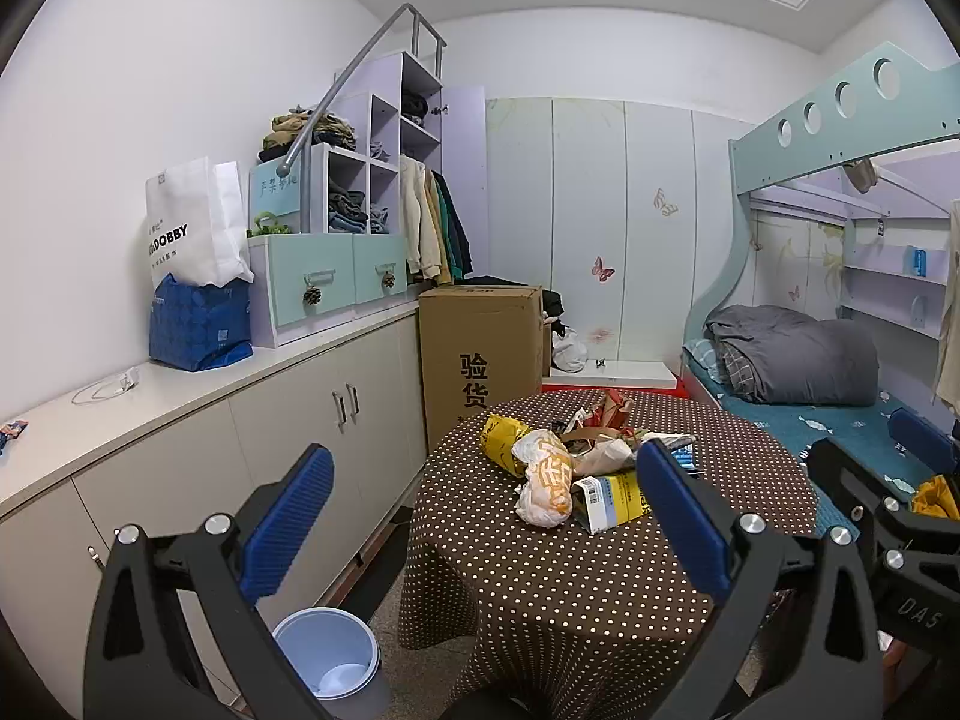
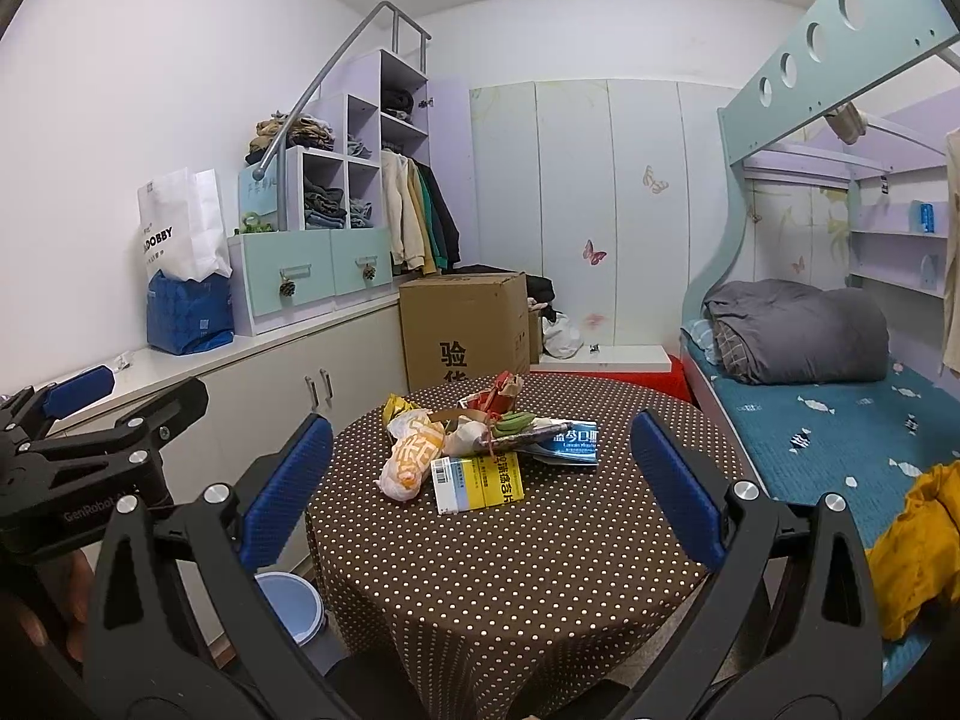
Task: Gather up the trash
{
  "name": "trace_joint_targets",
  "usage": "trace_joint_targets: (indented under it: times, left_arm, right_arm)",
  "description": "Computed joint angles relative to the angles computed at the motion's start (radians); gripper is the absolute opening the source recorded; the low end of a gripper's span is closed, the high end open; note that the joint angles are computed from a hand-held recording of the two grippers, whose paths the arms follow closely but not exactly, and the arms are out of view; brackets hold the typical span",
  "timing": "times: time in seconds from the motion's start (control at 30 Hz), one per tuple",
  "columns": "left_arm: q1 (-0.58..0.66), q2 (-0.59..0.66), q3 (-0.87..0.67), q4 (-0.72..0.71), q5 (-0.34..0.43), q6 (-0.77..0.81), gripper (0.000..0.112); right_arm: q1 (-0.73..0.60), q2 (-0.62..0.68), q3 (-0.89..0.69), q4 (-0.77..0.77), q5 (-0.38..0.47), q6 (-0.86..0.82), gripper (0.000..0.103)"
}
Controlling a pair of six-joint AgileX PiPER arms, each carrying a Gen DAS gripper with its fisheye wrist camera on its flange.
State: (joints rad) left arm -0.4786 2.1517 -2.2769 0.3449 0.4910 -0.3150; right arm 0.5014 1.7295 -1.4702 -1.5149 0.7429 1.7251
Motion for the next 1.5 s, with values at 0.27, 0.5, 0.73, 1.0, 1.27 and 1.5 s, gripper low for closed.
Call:
trace_joint_targets:
  times: [0.27, 0.5, 0.73, 1.0, 1.27, 1.5]
  left_arm:
    - [0.001, -0.002, 0.004, 0.002, -0.002, -0.003, 0.099]
    - [0.001, -0.002, 0.004, -0.001, -0.002, 0.001, 0.099]
    - [0.002, -0.004, 0.012, 0.003, -0.009, -0.003, 0.099]
    - [0.002, -0.01, 0.022, 0.007, -0.013, -0.007, 0.099]
    - [-0.002, -0.012, 0.028, 0.014, -0.017, -0.011, 0.099]
    - [-0.003, -0.006, 0.027, 0.029, -0.018, -0.023, 0.099]
  right_arm:
    - [0.0, -0.008, 0.017, -0.009, -0.004, 0.018, 0.097]
    - [0.0, -0.015, 0.027, -0.01, -0.006, 0.019, 0.097]
    - [0.001, -0.016, 0.029, -0.015, -0.007, 0.026, 0.097]
    - [0.002, -0.019, 0.028, -0.014, -0.009, 0.025, 0.097]
    - [-0.005, -0.03, 0.034, -0.013, -0.024, 0.023, 0.097]
    - [-0.018, -0.041, 0.047, -0.01, -0.051, 0.031, 0.097]
